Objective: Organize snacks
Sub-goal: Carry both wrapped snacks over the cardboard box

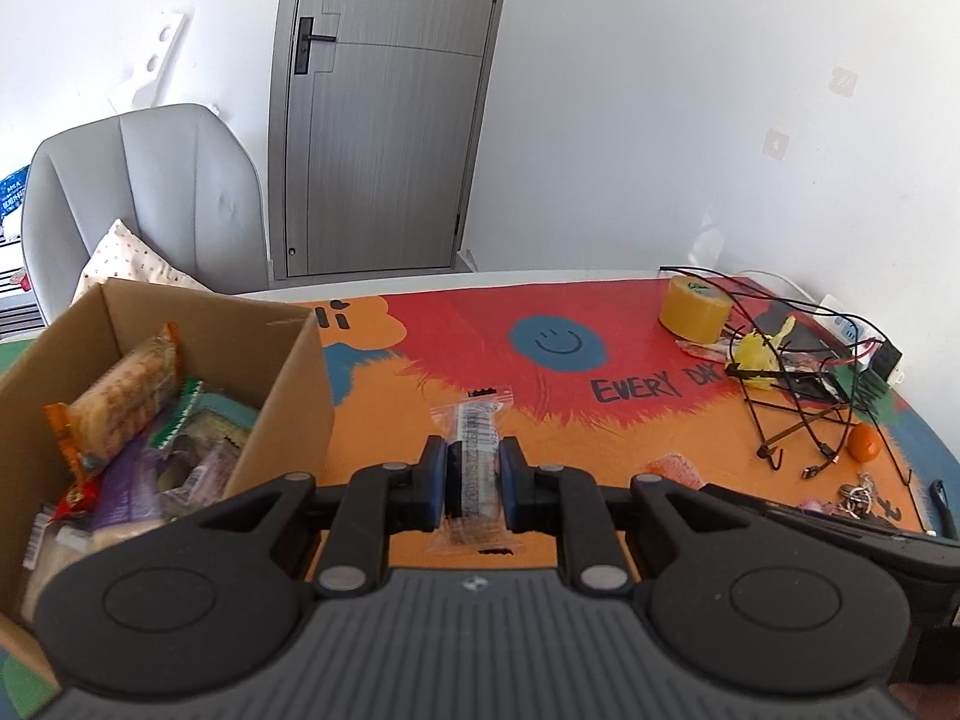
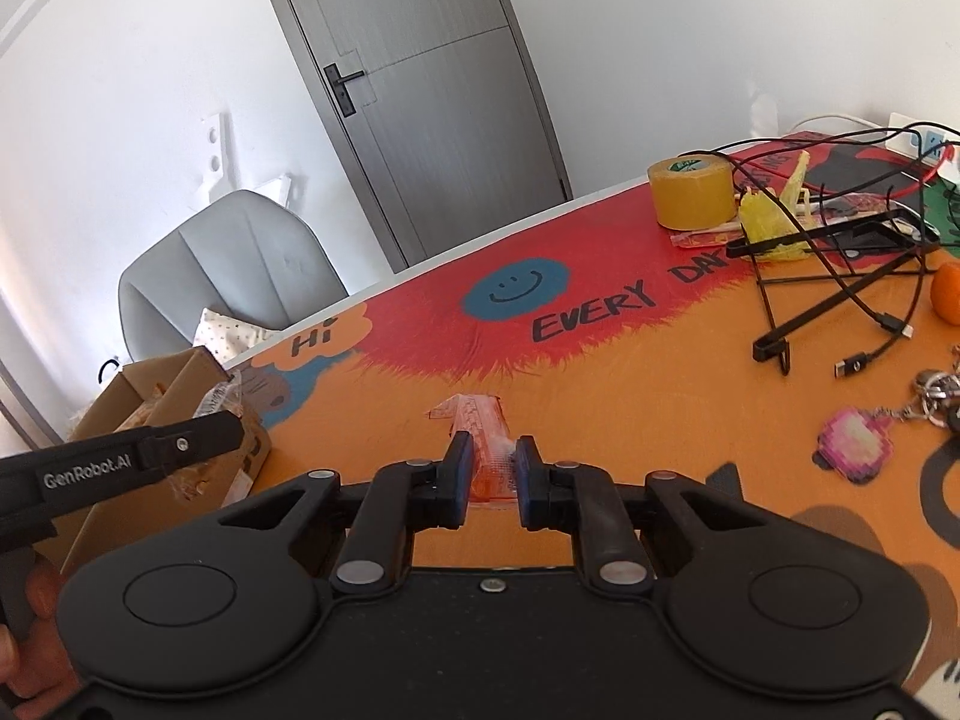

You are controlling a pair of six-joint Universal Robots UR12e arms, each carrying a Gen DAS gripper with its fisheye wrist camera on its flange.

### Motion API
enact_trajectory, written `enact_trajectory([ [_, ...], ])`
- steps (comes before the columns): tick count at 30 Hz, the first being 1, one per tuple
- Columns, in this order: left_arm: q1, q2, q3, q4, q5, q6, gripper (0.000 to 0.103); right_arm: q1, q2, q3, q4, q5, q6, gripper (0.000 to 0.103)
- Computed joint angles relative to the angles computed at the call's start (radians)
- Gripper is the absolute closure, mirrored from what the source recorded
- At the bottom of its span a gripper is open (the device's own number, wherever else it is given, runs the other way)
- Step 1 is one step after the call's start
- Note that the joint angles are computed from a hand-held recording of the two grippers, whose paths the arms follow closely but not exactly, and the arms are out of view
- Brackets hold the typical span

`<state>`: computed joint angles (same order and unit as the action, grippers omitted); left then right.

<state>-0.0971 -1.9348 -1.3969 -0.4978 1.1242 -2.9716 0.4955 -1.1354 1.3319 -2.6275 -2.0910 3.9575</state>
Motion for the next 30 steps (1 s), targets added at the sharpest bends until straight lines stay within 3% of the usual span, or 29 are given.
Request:
enact_trajectory([
  [9,0.028,0.035,-0.035,0.038,-0.009,-0.015,0.086,0.019,0.004,-0.007,-0.041,-0.017,-0.023,0.087],
  [30,0.109,0.048,-0.013,0.077,0.037,-0.082,0.086,0.047,0.114,-0.200,-0.079,0.019,-0.152,0.087],
])
